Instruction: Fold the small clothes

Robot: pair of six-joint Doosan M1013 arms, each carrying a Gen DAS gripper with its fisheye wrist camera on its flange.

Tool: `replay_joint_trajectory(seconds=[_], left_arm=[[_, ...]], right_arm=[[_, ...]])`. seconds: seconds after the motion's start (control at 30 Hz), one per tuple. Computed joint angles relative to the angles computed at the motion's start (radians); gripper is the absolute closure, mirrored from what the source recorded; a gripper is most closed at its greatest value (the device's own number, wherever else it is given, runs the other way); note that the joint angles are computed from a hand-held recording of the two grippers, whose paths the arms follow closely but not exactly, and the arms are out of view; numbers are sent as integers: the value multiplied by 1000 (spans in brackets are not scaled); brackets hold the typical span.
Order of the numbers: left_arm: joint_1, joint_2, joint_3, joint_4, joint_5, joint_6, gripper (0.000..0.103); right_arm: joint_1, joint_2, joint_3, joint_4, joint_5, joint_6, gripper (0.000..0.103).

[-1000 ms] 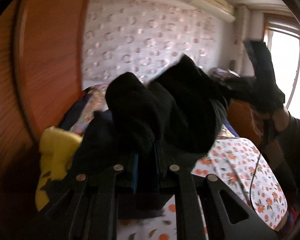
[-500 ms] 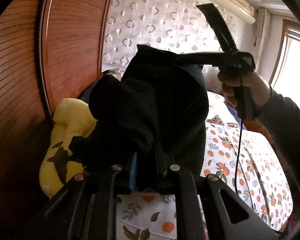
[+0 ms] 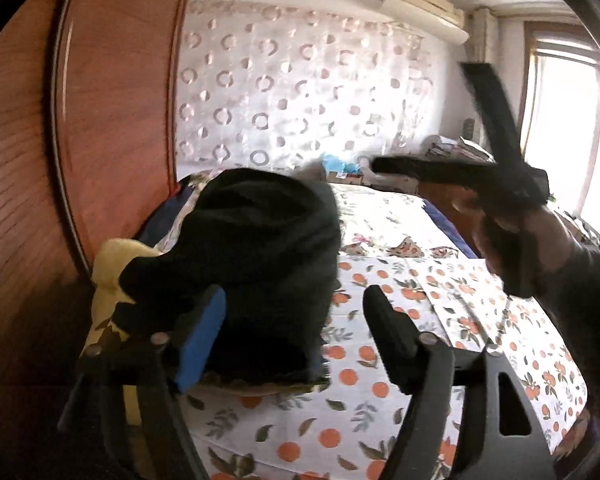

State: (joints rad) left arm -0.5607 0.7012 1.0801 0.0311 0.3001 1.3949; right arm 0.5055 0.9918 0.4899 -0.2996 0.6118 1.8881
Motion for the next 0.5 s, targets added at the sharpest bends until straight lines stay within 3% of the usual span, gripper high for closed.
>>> replay_joint_trajectory(seconds=[0.13, 0.27, 0.4, 0.5], left_arm=[[-19, -10, 9, -38, -18, 59, 24], [-41, -23, 24, -47, -39, 87, 23], [-60, -33, 34, -58, -41, 104, 23], [-80, -45, 47, -38, -52, 85, 23]], right_arm=[[36, -166, 337, -301, -136, 364, 44], [87, -269, 539, -677, -139, 812, 39], [148, -332, 663, -940, -27, 1135, 38], [192, -372, 733, -1020, 53, 1266, 38]])
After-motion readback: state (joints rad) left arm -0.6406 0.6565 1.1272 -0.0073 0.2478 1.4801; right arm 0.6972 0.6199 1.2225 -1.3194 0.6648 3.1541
